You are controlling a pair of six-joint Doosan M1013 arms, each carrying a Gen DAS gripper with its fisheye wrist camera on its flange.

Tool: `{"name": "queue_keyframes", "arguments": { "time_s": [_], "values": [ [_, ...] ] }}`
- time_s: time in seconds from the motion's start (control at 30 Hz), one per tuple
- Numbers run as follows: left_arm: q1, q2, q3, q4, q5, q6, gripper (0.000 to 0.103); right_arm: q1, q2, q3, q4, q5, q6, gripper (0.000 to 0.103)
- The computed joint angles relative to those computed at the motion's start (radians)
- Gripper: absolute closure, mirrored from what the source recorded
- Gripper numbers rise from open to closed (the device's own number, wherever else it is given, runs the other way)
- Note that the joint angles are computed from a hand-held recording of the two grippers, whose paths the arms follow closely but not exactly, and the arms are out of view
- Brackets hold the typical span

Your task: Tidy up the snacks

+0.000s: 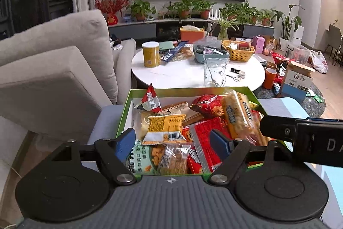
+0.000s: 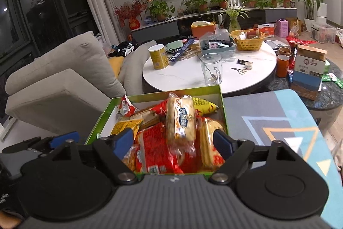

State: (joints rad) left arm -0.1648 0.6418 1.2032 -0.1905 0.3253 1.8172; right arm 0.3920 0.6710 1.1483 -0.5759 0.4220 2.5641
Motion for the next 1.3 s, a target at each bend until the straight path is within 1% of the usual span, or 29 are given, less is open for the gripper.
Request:
{"name": "queue_keyframes", "arguments": {
  "time_s": [0.07, 0.17, 0.23, 0.3, 0.37, 0.53, 0.6, 0.73, 0.83, 1.03, 1.17, 1.3],
  "values": [
    [-0.002, -0.02, 0.03, 0.008, -0.022, -0.008, 0.028, 0.004, -0.018, 0.027, -0.026, -0.01, 0.034, 0.044],
    [0.002, -0.049, 0.073, -0.057, -0.04, 0.048, 0.027, 0.012, -0.043, 0.067, -0.083, -0.022, 0.099, 0.044],
    [0.002, -0.068, 0.102, -0.057, -0.057, 0.044, 0.026, 0.017, -0.059, 0.093, -0.141, -0.032, 0.167, 0.044],
    [-0.001, -0.083, 0.124, -0.022, -0.071, 0.011, 0.024, 0.022, -0.073, 0.118, -0.188, -0.04, 0.223, 0.044],
    [-0.003, -0.098, 0.145, 0.028, -0.08, -0.04, 0.024, 0.027, -0.082, 0.134, -0.205, -0.042, 0.238, 0.044],
    [-0.007, -0.131, 0.199, 0.106, -0.104, -0.113, 0.023, 0.035, -0.1, 0.171, -0.249, -0.049, 0.293, 0.044],
    [-0.006, -0.141, 0.216, 0.114, -0.108, -0.123, 0.023, 0.038, -0.105, 0.182, -0.259, -0.048, 0.305, 0.044],
    [-0.007, -0.157, 0.244, 0.189, -0.106, -0.215, 0.022, 0.044, -0.114, 0.205, -0.301, -0.051, 0.363, 0.044],
    [-0.007, -0.167, 0.267, 0.217, -0.106, -0.248, 0.022, 0.051, -0.119, 0.222, -0.323, -0.049, 0.39, 0.044],
    [-0.008, -0.189, 0.308, 0.256, -0.11, -0.266, 0.022, 0.065, -0.12, 0.239, -0.355, -0.017, 0.401, 0.044],
    [-0.008, -0.199, 0.327, 0.287, -0.123, -0.286, 0.022, 0.065, -0.129, 0.267, -0.359, -0.032, 0.413, 0.044],
    [-0.006, -0.205, 0.338, 0.324, -0.136, -0.323, 0.022, 0.068, -0.131, 0.274, -0.357, -0.024, 0.406, 0.044]
  ]
}}
